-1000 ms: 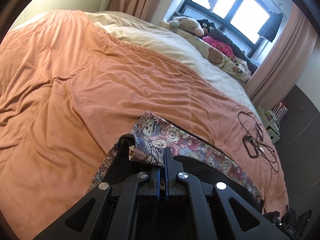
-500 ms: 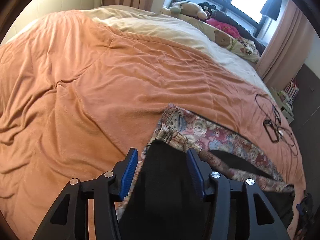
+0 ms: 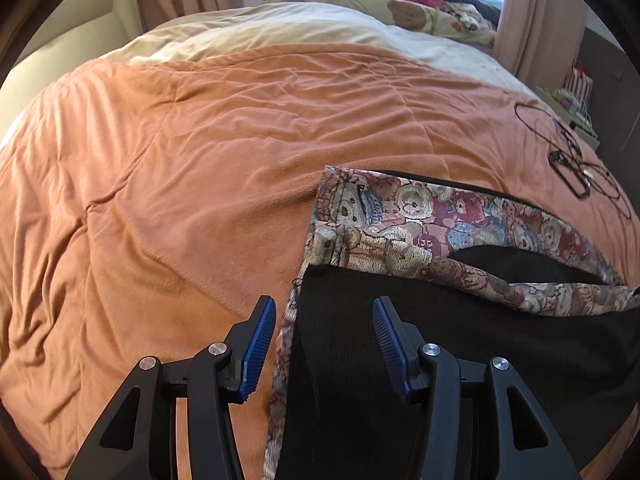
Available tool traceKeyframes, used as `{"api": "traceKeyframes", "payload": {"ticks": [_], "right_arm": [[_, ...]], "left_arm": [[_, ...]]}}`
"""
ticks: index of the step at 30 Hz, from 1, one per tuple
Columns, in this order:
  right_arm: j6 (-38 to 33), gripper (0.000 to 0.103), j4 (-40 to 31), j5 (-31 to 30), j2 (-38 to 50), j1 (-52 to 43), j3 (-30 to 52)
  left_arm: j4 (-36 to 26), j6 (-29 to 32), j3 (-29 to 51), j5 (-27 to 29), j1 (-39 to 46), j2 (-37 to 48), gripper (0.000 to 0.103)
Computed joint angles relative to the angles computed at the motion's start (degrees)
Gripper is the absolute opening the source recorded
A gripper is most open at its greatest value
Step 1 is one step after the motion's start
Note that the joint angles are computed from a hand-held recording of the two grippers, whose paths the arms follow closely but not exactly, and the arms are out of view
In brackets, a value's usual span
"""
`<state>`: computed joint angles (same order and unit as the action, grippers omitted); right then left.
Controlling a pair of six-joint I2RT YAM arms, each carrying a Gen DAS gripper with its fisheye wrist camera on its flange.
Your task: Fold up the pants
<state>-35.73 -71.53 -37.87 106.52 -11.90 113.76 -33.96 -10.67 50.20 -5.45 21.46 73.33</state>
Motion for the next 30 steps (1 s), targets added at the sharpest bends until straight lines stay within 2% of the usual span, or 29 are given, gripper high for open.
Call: {"api": "traceKeyframes", "payload": {"ticks": [4, 7, 9, 10, 11, 14, 15, 16, 17, 18, 19, 20, 25, 30], "right_arm": [[-0.4, 0.079, 1.6, 3.0, 1.6, 2.2, 1.3], [-0.9, 0.079, 0.1, 4.7, 4.7, 3.9, 5.0], [-1.6, 0.067, -1.0, 5.3, 6.5, 4.7, 7.0], [-2.0, 0.056, -1.5, 6.2, 7.2, 5.2, 7.9], [-1.9, 0.049, -1.4, 7.3, 7.8, 5.8, 8.4], [-2.0, 0.041, -1.6, 7.3, 8.9, 6.3, 9.5], [-2.0, 0.038, -0.8, 7.3, 8.6, 6.3, 8.9], [-2.0, 0.032, 0.1, 7.4, 8.2, 6.3, 8.1], [-2.0, 0.032, 0.7, 7.1, 7.8, 6.2, 7.5], [-1.9, 0.031, 1.2, 6.7, 7.3, 6.0, 6.8], [-1.8, 0.028, 1.9, 6.2, 6.7, 5.7, 6.0], [-1.8, 0.023, 3.1, 5.9, 5.5, 5.4, 4.4], [-1.1, 0.017, 5.3, 4.1, 2.4, 4.0, 1.8], [1.3, 0.015, 6.0, 3.7, 2.1, 4.2, 2.8]], "left_arm": [[2.4, 2.2, 1.1, 0.2, -0.1, 4.2, 0.053], [4.7, 3.8, 1.4, 1.1, 0.3, 6.3, 0.053], [5.9, 4.7, 1.7, 1.1, 0.5, 7.8, 0.053], [6.4, 5.1, 2.0, 0.5, 0.6, 8.7, 0.053], [7.0, 5.5, 2.3, 0.7, 0.8, 9.4, 0.053], [8.0, 6.4, 3.1, 0.8, 1.2, 11.3, 0.052], [8.5, 6.4, 3.2, 1.6, 1.6, 11.5, 0.049], [9.0, 6.5, 3.0, 2.5, 1.9, 11.4, 0.035], [8.9, 6.5, 3.1, 2.6, 2.0, 11.4, 0.016], [8.4, 6.6, 3.4, 2.0, 1.9, 11.5, 0.013], [8.5, 6.7, 3.0, 2.1, 1.8, 10.9, 0.006], [8.9, 6.9, 2.5, 2.1, 1.8, 9.5, 0.006], [7.8, 6.7, 3.4, 1.6, 1.8, 4.4, 0.006], [5.9, 5.7, 9.1, -0.7, 1.2, 5.6, 0.006]]}}
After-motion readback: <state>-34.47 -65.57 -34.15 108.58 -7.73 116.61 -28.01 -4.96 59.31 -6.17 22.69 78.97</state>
